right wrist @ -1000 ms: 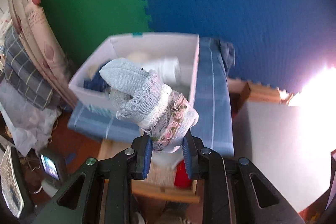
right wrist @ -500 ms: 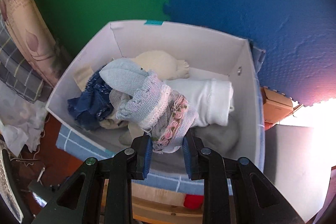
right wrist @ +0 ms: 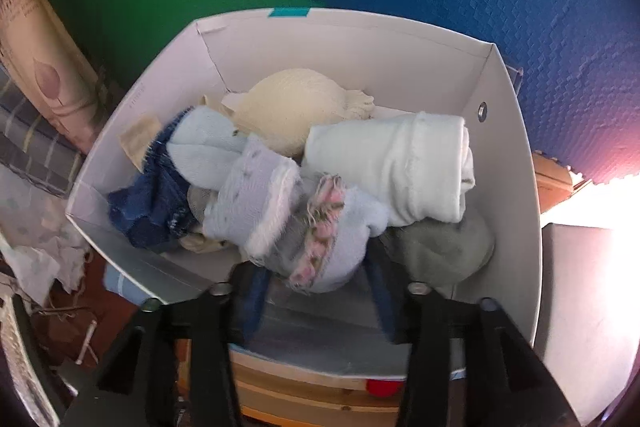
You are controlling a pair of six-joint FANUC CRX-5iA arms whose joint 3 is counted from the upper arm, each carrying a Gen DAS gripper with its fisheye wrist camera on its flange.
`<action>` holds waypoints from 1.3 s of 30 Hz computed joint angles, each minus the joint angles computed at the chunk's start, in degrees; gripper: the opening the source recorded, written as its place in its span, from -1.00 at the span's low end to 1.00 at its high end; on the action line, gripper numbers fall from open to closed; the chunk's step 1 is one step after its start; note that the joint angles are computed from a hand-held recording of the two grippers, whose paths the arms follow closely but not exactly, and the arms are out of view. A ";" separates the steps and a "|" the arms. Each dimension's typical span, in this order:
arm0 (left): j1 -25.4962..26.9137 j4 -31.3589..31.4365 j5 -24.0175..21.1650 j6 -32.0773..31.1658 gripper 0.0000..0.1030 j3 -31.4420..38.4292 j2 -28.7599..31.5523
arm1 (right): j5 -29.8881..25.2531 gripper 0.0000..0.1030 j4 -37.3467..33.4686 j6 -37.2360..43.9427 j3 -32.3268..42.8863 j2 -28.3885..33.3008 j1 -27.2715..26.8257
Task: Take underwear out of drawer
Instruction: 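Move the open right tool back down into the drawer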
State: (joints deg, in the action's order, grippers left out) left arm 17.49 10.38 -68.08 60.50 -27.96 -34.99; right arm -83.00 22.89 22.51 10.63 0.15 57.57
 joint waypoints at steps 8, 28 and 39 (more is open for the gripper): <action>-0.61 -0.68 -0.12 0.37 0.18 0.27 0.09 | -1.83 0.25 5.84 -2.54 0.09 -2.39 3.76; -0.02 1.04 -1.26 -1.08 0.18 0.17 1.11 | -9.47 0.11 -8.26 -7.97 -18.14 -15.06 16.70; -1.28 0.02 -1.45 -0.57 0.18 0.56 2.01 | -2.46 0.04 -19.86 2.09 -23.98 -8.58 5.59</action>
